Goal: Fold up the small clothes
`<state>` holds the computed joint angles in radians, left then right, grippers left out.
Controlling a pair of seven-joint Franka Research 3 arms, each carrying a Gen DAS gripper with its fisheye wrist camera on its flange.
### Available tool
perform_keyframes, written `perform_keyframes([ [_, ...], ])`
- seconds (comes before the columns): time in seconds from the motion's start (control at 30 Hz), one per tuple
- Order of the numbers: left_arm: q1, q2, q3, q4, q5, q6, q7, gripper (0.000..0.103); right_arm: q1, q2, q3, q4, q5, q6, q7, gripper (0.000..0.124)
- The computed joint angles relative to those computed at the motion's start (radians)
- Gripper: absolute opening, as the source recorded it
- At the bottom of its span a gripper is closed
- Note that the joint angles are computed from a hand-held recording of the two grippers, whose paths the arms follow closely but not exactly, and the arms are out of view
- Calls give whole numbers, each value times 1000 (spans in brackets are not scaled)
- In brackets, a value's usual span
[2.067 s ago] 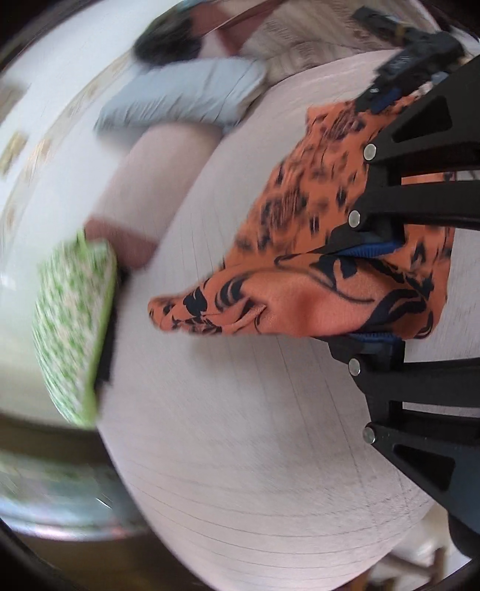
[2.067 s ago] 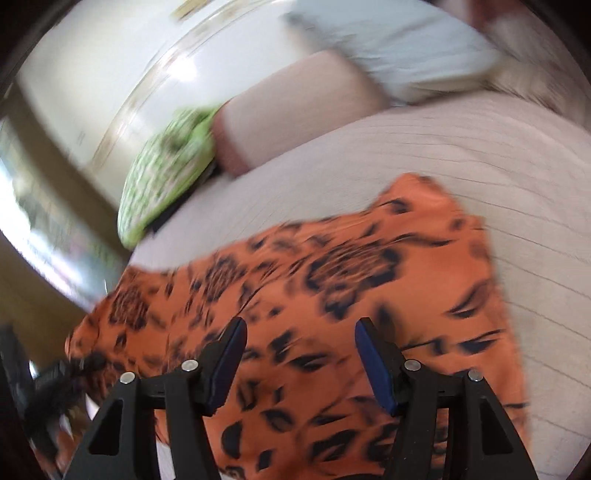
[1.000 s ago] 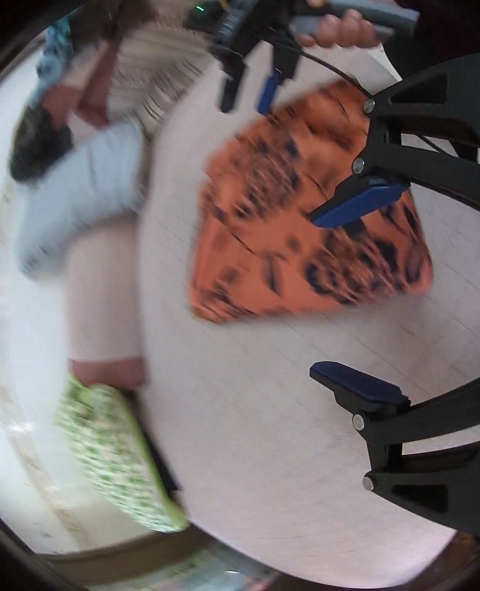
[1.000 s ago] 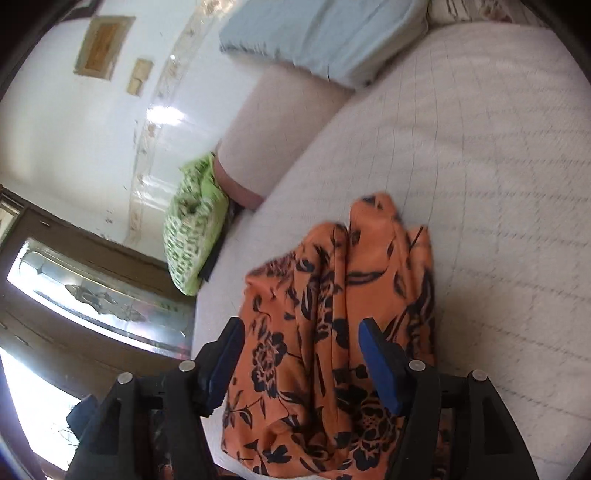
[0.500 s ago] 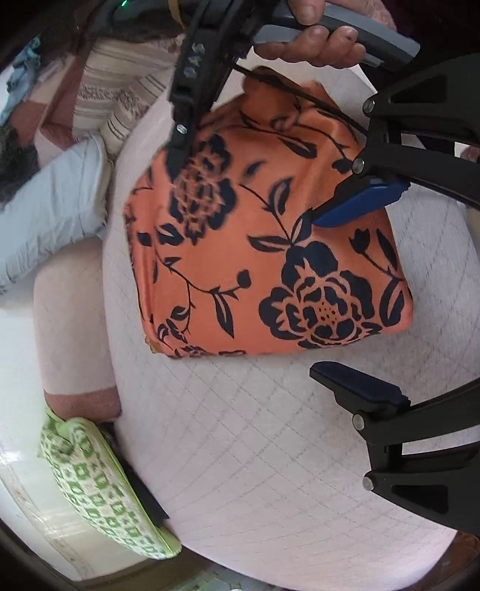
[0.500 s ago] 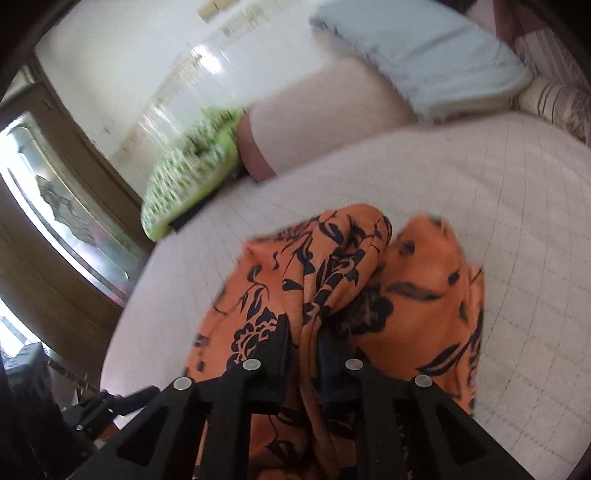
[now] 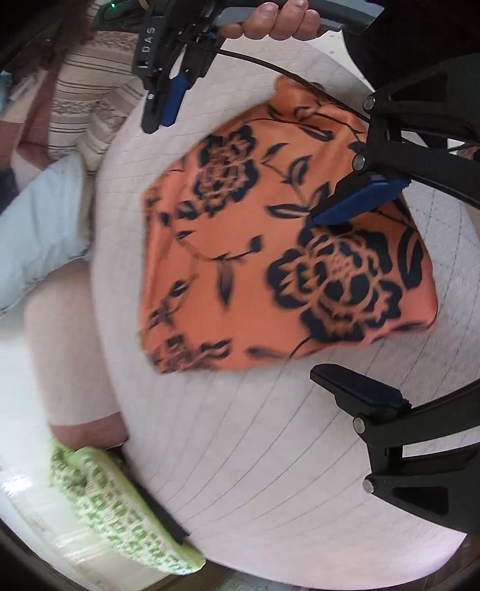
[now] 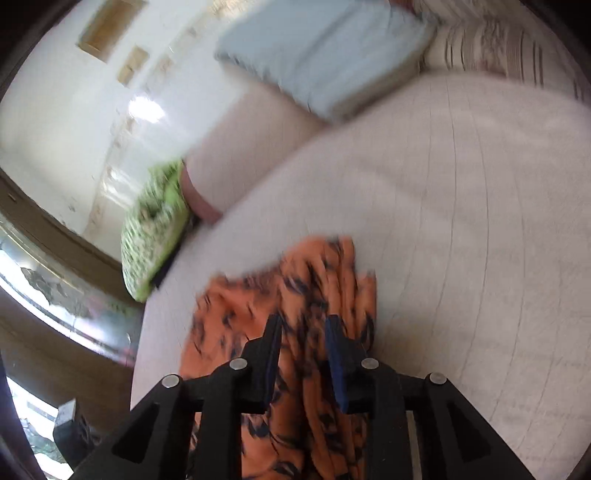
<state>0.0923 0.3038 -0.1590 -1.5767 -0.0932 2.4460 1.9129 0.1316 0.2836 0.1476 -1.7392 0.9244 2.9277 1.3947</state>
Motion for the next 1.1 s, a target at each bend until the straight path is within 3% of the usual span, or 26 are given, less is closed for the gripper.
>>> perform_keyframes([
  [0.03, 0, 1, 1, 5, 1, 21, -1, 78, -19, 8, 28, 24, 47, 0, -66, 27],
  [0.07, -6, 8, 7, 17, 17, 41, -15, 78, -42, 26, 58, 70, 93, -51, -146, 27],
  [0.13, -29, 59, 35, 91, 90, 47, -81, 78, -2, 71, 26, 152, -5, -121, -130, 27],
  [0.17, -39, 94, 47, 135, 127, 29, -113, 78, 19, 95, 8, 189, -61, -144, -98, 27],
  [0.23, -62, 181, 65, 268, 197, -85, -163, 78, 2, 160, 15, 282, -64, -228, -68, 27],
  [0.3, -55, 244, 51, 353, 199, -157, -170, 80, 3, 280, -14, 439, -124, -371, 80, 26],
  [0.37, -49, 260, 41, 352, 202, -141, -169, 86, 57, 359, -111, 529, -305, -455, 340, 23],
  [0.4, -54, 262, 46, 352, 218, -139, -181, 87, 45, 388, -109, 557, -322, -494, 397, 22],
  [0.53, -33, 217, 26, 320, 194, -162, -188, 87, -9, 307, -31, 427, -267, -381, 300, 25],
  [0.6, -23, 149, 25, 223, 193, -107, -182, 87, -9, 227, -19, 319, -274, -319, 229, 25],
  [0.67, 0, 63, 14, 95, 163, -37, -149, 87, -49, 122, 33, 178, -181, -286, 95, 25],
  [0.8, -5, -24, 28, -64, 183, 7, -111, 88, -17, -20, 6, 23, -150, -303, 24, 25],
  [0.9, -31, 9, 47, -47, 243, -56, -140, 93, 47, -65, -54, -80, -282, -342, 132, 26],
  [0.97, -36, 6, 49, -43, 241, -66, -179, 93, 73, -63, -68, -109, -330, -293, 158, 26],
  [1.03, -32, -33, 39, -75, 238, -26, -151, 93, 88, -68, -83, -93, -396, -302, 195, 26],
  [1.1, -42, -73, 48, -115, 278, 28, -160, 93, 79, -97, -64, -130, -338, -235, 138, 26],
])
